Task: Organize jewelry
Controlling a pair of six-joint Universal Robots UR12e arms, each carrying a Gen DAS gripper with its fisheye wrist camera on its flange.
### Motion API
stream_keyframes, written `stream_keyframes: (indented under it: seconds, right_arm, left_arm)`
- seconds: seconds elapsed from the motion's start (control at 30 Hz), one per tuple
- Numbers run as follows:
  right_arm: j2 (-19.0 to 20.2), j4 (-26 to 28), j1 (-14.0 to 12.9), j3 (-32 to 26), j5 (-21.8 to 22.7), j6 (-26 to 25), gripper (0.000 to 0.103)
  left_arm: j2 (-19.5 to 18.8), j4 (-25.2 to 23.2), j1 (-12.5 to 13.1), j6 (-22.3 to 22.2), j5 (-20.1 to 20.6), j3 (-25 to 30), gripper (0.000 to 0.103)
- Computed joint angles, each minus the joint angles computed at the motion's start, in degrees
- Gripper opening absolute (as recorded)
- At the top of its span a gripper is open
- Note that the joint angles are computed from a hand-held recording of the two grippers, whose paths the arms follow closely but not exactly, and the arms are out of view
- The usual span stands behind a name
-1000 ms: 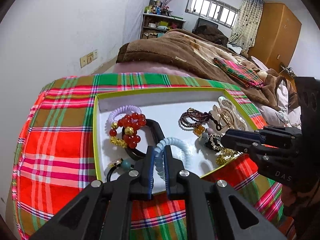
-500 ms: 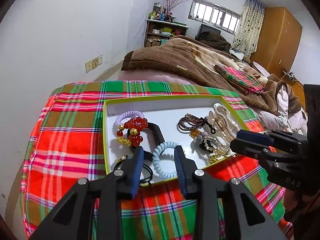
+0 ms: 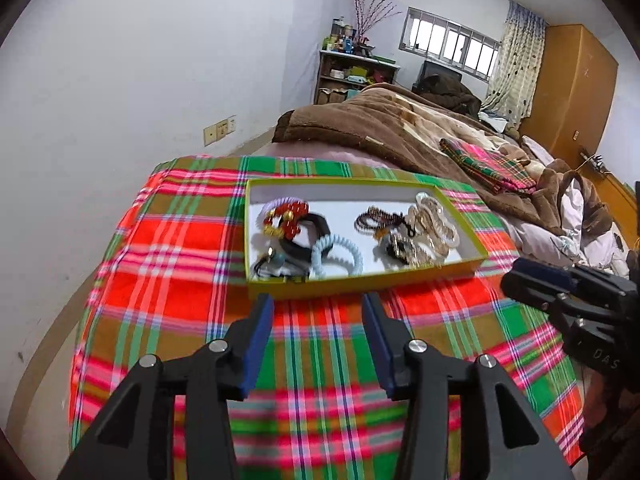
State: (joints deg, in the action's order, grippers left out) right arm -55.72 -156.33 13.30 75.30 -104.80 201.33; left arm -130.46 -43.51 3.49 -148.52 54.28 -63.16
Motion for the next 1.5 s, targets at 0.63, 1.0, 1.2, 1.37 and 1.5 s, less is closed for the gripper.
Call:
stream_keyframes:
  seconds: [0.63,1.0,1.2,1.37,1.5]
  right_arm:
    - [-3.4,-0.1,3.0,5.8,-4.5,3.9,0.029]
    - [-3.2,0.2,3.0,5.5,-4.0,3.5,0.029]
    - [-3.2,0.4,3.0,5.3,-3.8,3.5,0.029]
    - [-3.2,0.3,3.0,5.4,-3.7,3.4,0.029]
    - [-3.2,0.3,3.1,5.4,-3.7,3.2,0.029]
  left_arm:
    - [6.5,4.0,1.6,0.2,0.0,-11.6,0.048]
    - [7.2,6.6,1.5,0.2,1.5,-13.2,0.048]
    - [7.1,6.7,1.5,0.2,1.4,-13.3,0.048]
    - [7.1,6.8,1.4,0.1,1.7,-13.3,0.048]
    - [7.2,7.3,1.3,0.3,2.2,-13.6,0.048]
